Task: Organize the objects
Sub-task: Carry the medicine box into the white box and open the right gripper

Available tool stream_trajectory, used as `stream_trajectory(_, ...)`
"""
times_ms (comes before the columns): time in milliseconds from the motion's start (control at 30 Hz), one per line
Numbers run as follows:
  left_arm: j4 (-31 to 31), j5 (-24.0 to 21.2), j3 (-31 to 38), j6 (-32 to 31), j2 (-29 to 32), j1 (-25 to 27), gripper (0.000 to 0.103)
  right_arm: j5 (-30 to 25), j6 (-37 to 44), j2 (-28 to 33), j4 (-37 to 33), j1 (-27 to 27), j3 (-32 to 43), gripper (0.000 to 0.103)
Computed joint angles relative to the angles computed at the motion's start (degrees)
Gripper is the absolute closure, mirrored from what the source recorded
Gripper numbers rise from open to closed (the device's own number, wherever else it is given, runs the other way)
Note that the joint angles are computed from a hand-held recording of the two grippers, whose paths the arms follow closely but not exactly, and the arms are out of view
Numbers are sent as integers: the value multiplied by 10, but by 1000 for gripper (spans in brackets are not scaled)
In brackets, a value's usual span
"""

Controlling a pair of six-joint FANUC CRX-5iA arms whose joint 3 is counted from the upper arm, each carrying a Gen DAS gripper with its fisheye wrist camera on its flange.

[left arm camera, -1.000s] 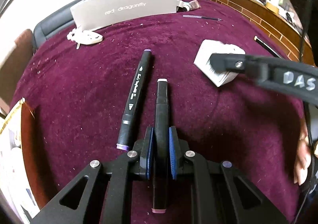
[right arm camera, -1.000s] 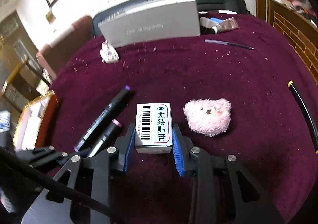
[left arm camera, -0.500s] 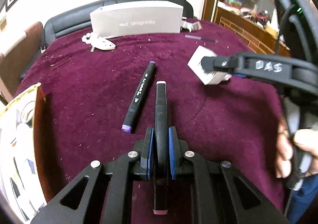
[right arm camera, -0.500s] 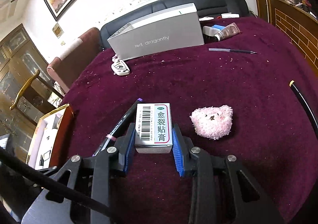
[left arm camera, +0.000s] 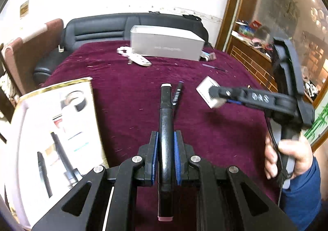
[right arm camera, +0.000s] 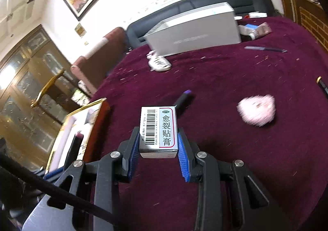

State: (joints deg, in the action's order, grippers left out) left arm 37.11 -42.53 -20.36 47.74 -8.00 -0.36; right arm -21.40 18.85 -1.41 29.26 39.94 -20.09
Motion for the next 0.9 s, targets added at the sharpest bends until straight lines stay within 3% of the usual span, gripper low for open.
stream_trajectory(233, 67, -3, -55, -50, -42, 86, 92, 9, -18, 9, 47, 64, 4, 71)
stream_trajectory(400, 103, 0, -76, -71, -47, 150, 91, -14, 89, 46, -51, 92, 78, 71)
stream_trajectory(567, 120, 6, -81, -72, -31, 188, 91, -76, 213, 111, -151, 109, 195, 71)
stream_trajectory(900, 105, 12, -61, -36, 25, 215, 91, -228, 346, 284, -241, 115, 472, 71)
